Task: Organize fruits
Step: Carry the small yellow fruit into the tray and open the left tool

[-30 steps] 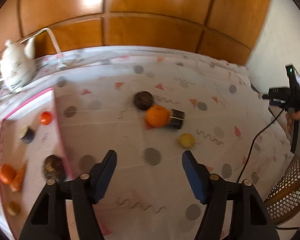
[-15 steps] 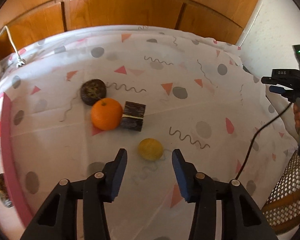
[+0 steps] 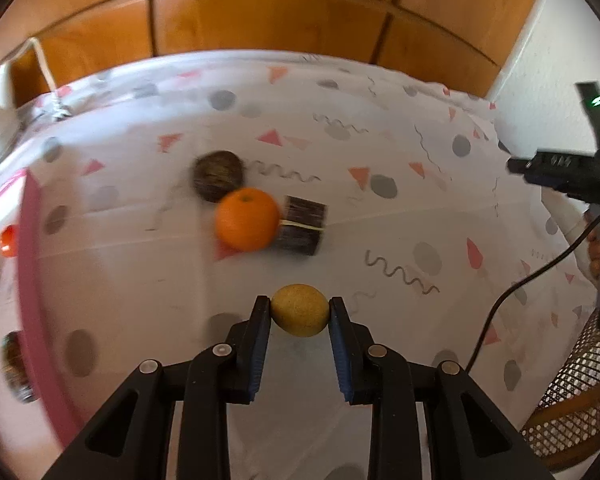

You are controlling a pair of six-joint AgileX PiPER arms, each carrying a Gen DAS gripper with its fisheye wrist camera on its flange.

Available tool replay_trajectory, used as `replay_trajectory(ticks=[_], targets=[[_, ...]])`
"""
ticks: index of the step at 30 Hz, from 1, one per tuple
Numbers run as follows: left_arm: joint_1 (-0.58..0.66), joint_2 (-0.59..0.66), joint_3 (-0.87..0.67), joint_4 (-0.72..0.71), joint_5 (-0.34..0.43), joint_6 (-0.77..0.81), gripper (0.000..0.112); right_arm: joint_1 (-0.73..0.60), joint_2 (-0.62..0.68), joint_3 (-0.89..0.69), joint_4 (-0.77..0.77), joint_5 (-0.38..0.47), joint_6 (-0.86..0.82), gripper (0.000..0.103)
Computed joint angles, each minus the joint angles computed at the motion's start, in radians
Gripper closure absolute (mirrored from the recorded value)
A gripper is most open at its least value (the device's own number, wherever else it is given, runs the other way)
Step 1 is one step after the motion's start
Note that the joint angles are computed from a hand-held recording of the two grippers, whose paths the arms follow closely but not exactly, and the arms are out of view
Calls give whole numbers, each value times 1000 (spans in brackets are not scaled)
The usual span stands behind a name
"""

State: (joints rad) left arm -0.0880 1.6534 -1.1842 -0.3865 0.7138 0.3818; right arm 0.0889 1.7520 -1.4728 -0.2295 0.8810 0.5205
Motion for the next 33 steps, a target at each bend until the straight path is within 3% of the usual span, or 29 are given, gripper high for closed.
replay_trajectory(ticks=[11, 23, 29, 33], targets=[[262, -137, 70, -78, 44, 72, 83, 113, 39, -15, 5, 9, -134, 65], [549, -183, 64, -149, 84, 153, 83, 144, 36, -5, 10, -9, -169, 65], [657, -194, 85, -148, 46, 167, 83, 162, -3, 26, 189, -111, -383, 65], [698, -196, 99, -141, 31, 167, 83, 223, 5, 24, 239, -121, -514, 65]])
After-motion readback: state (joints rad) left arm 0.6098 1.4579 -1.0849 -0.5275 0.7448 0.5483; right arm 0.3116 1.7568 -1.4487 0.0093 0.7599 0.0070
